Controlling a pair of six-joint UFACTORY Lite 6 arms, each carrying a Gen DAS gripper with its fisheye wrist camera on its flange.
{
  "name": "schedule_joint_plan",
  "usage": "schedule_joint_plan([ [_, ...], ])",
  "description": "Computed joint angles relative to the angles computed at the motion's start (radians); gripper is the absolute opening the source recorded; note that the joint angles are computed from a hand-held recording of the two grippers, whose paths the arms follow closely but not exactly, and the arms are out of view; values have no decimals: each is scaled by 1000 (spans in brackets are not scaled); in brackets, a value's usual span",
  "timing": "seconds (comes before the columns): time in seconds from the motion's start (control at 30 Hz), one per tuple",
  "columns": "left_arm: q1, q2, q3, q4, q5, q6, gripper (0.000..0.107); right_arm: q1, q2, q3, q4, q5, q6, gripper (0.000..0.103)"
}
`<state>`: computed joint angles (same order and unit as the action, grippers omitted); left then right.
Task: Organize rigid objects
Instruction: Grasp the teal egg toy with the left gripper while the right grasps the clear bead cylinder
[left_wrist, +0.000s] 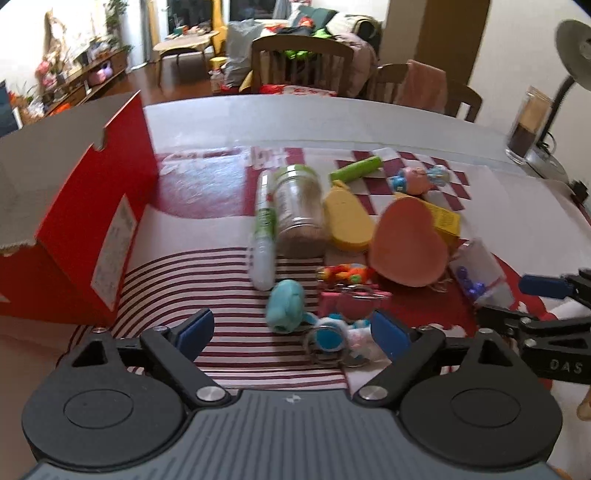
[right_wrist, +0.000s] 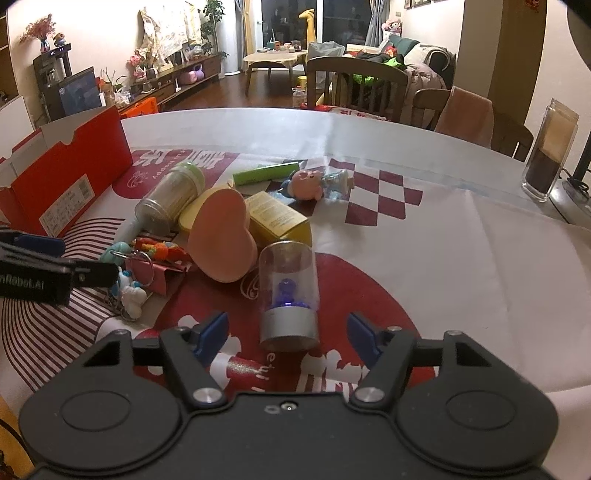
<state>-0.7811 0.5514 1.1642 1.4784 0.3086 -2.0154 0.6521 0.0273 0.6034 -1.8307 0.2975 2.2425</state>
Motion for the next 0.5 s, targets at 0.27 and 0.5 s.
schedule_joint_plan([
  [0.27, 84, 68, 54, 29, -97, -33, 67, -13, 70, 41, -26, -9, 20, 58],
  [0.5, 151, 107, 96, 109, -221, -130, 48, -41, 144, 88, -100, -16, 106, 52],
])
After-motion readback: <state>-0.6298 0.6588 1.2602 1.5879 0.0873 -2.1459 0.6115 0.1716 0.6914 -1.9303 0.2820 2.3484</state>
